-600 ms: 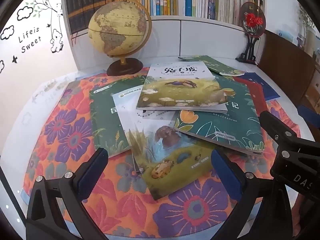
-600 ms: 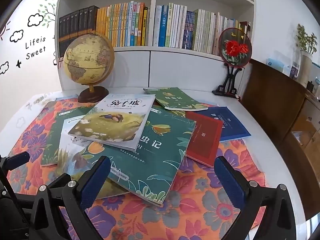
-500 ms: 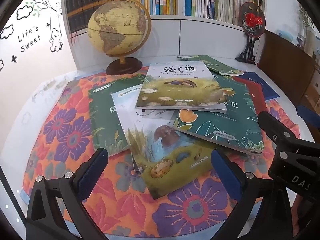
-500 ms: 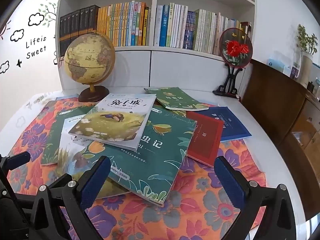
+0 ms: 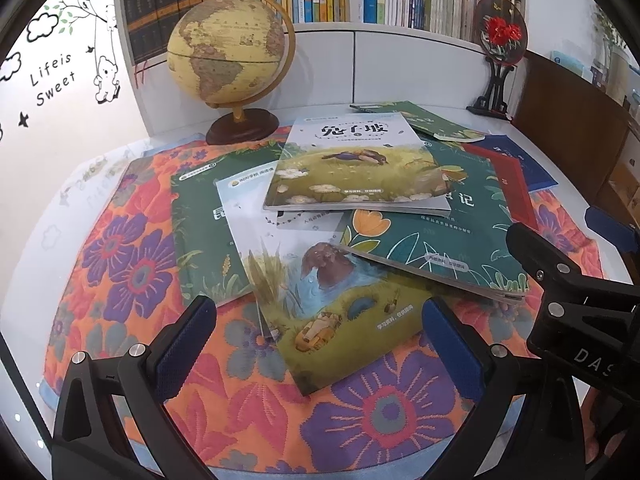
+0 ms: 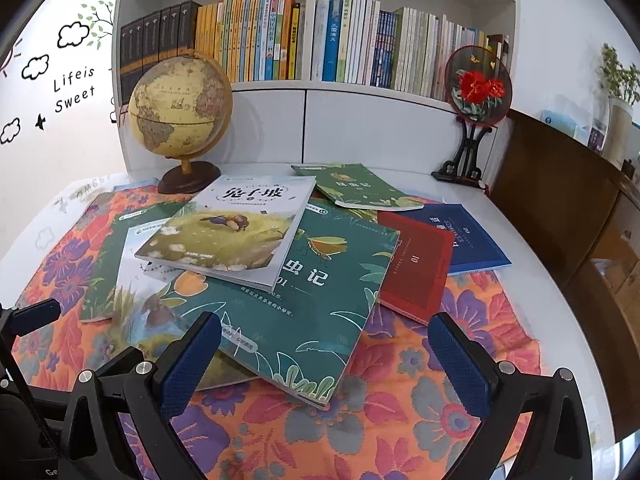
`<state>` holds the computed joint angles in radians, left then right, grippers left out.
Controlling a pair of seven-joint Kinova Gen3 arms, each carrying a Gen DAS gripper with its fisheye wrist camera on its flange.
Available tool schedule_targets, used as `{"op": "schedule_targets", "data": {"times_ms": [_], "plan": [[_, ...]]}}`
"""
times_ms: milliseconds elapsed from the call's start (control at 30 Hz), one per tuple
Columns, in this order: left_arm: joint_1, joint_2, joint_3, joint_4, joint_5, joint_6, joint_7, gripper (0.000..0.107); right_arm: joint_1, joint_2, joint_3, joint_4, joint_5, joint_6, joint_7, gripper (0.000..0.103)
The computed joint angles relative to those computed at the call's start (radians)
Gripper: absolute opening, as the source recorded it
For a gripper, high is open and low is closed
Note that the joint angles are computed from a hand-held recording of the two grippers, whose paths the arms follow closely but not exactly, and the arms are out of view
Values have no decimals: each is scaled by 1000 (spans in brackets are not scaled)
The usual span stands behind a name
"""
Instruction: Organize books
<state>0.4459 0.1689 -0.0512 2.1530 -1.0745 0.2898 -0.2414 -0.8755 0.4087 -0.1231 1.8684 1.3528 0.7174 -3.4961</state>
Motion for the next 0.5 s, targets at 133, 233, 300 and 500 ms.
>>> {"op": "schedule_targets", "data": {"times_ms": [133,233,300,500], "plan": [[7,3,4,-1,-22,15,22,102,-6,14,2,-9,-11,18,25,103],[-7,5,16,-5,12,13,-13,102,-3,16,3,-15,-30,13,45,103],[-1,6,10,-5,11,13,-12,102,-3,17,6,-20,-42,10,55,103],[-3,9,12,-9,39,12,-44,102,-23,22,31,-28,-69,10,79,103]]}}
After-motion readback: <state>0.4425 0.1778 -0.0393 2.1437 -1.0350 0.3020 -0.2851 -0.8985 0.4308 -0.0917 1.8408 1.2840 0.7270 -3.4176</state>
